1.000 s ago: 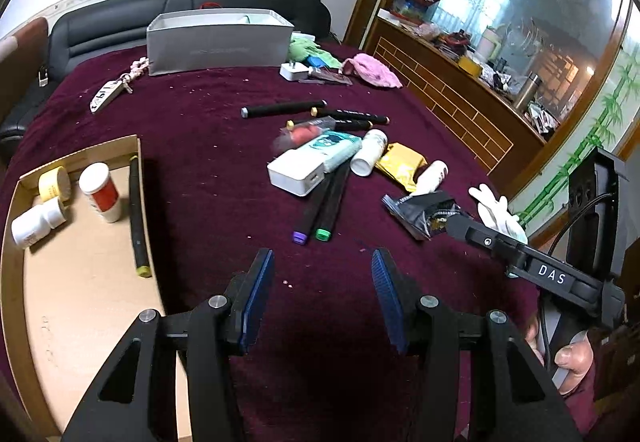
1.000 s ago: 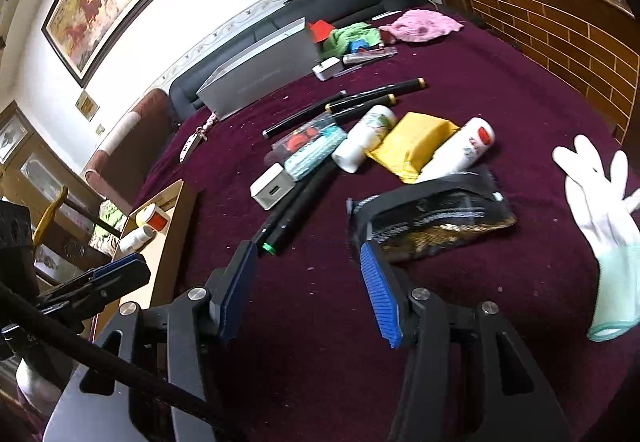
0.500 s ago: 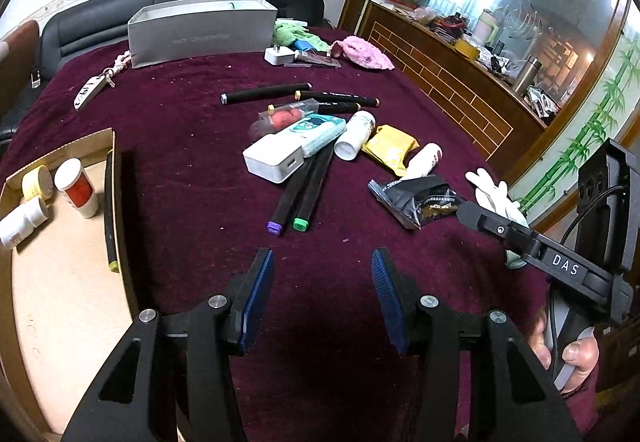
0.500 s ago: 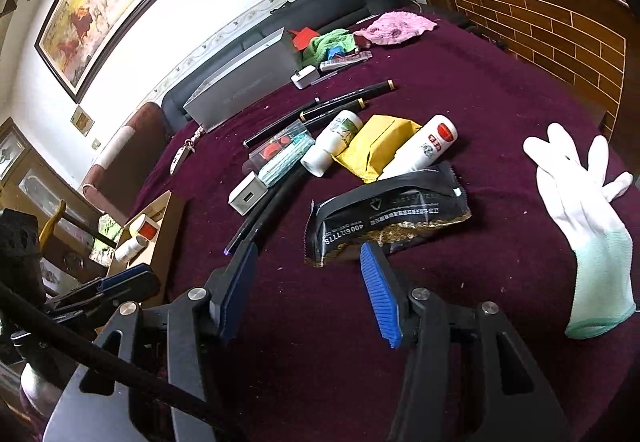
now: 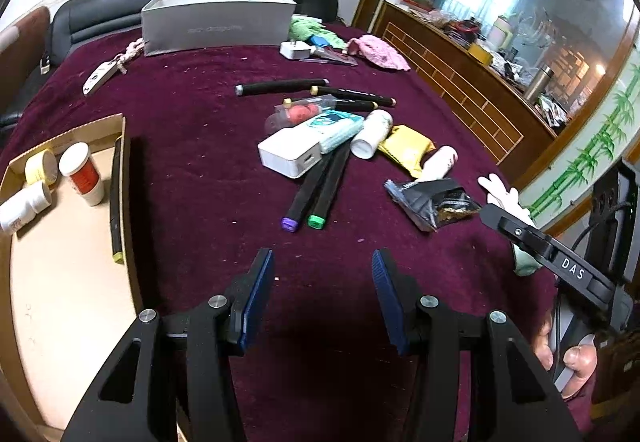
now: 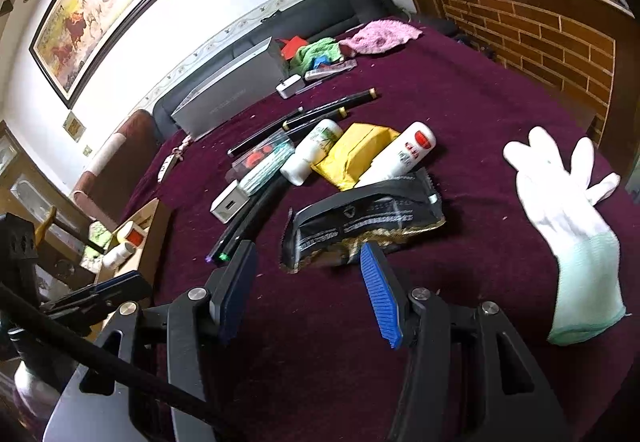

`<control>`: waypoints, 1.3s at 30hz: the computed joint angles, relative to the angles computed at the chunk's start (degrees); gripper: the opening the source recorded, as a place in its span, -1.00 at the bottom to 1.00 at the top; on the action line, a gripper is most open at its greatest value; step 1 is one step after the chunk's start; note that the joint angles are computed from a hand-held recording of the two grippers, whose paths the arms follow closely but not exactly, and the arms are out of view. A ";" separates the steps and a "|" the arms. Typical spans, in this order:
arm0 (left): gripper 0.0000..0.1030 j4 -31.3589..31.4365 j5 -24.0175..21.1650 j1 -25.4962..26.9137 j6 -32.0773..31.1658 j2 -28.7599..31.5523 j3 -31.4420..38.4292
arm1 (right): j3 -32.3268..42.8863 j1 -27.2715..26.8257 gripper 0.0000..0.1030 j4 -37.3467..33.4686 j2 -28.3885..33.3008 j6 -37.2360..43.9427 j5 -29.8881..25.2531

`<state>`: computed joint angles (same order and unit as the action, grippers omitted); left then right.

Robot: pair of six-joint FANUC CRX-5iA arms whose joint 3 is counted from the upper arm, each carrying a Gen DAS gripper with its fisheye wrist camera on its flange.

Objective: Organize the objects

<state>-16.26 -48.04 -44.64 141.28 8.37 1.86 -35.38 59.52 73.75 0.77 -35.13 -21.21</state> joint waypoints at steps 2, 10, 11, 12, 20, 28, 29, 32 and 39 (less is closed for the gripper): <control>-0.14 -0.48 -0.12 0.27 0.96 -0.51 -0.35 | -0.55 -0.49 0.02 2.05 -0.11 -1.67 -0.13; -0.14 -6.29 -2.91 0.95 7.34 -2.37 -0.59 | -4.19 -7.31 0.10 20.46 -1.01 -19.25 5.24; -0.14 -6.21 -2.90 1.29 7.58 -2.33 -0.74 | -4.27 -7.82 0.10 21.68 -0.85 -20.26 5.79; -0.14 -5.87 -2.65 1.78 7.54 -2.16 -0.92 | -4.25 -8.11 0.10 22.16 -0.58 -20.61 6.17; -0.14 -5.02 -2.28 2.87 5.46 0.79 0.61 | -4.46 -11.54 0.10 30.65 0.50 -27.23 9.34; -0.14 -1.47 -1.10 3.97 2.59 3.19 0.90 | -3.91 -15.85 0.10 43.20 0.57 -37.19 13.27; -0.14 -1.21 -0.97 4.01 2.40 3.30 0.81 | -3.75 -16.37 0.10 44.84 0.58 -38.43 13.85; -0.14 -0.95 -0.39 3.91 1.89 3.74 0.89 | -3.30 -17.17 0.10 47.77 0.72 -40.34 14.75; -0.14 -3.15 0.03 2.97 3.56 5.18 1.68 | -3.80 -11.00 0.11 31.54 1.39 -25.67 9.06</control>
